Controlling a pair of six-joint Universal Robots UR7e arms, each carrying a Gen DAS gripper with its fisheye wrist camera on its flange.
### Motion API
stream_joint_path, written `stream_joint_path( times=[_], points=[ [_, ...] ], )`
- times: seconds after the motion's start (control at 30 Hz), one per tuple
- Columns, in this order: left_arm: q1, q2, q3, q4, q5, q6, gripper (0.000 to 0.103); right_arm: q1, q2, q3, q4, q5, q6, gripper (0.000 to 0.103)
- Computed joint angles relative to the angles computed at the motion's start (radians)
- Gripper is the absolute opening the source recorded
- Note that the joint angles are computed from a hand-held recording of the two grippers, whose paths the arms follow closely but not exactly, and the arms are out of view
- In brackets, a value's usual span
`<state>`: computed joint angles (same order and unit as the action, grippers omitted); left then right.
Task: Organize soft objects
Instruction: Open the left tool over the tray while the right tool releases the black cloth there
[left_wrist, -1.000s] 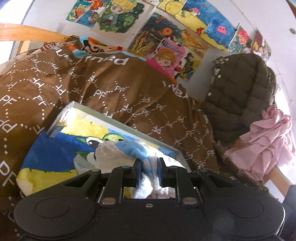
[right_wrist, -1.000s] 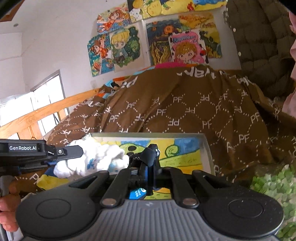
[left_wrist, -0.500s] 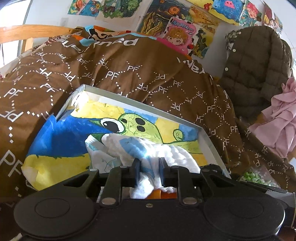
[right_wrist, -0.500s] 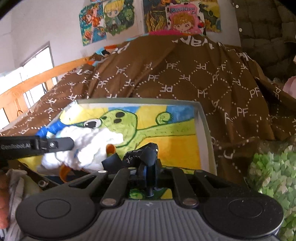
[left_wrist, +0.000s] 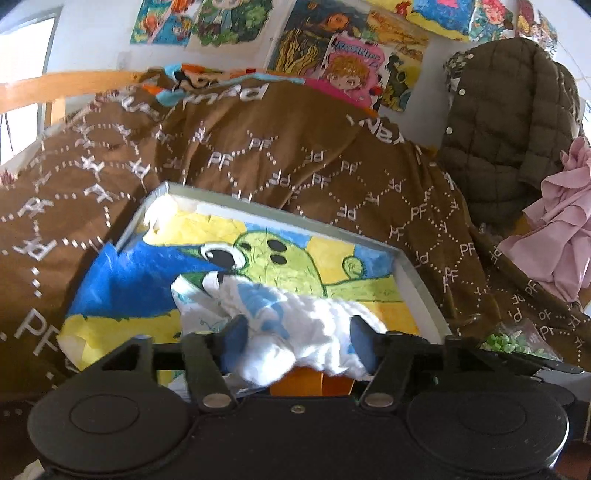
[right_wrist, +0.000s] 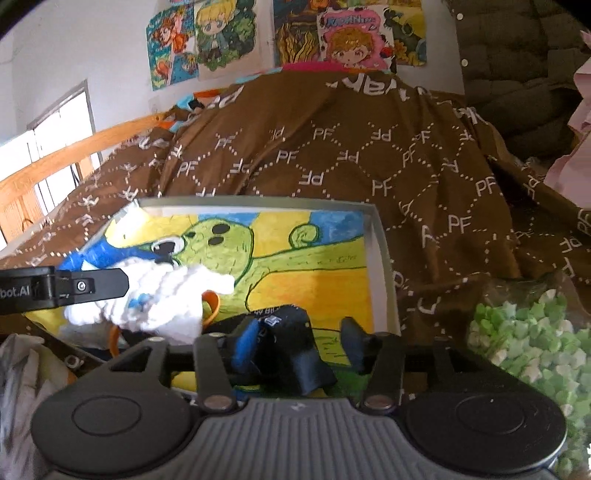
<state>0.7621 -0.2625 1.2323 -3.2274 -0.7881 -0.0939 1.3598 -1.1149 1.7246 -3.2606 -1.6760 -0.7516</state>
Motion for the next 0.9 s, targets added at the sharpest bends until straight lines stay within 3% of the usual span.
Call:
stream_joint_path(
  times=[0.27, 0.5, 0.7, 0.9],
  points=[
    [-0.053, -0.023, 0.071, -0.134, 0.044, 0.094, 0.084, -0.006, -0.089, 0.077, -0.060, 0.082, 0.031, 0.085],
    [-0.122, -0.058, 0.157, -0.296, 0.122, 0.150, 0.096, -0.004, -0.188, 0.173, -0.131, 0.161, 0.029, 0.099],
    [-0.190, -0.075, 0.216, -0.436, 0.191, 0.233, 0.101, -0.018, -0.281, 0.278, -0.208, 0.241, 0.035, 0.103],
    [-0.251, -0.103, 0.299, -0.498, 0.251, 0.234, 0.102, -0.041, -0.380, 0.390, -0.270, 0.310, 0.035, 0.103]
  ],
)
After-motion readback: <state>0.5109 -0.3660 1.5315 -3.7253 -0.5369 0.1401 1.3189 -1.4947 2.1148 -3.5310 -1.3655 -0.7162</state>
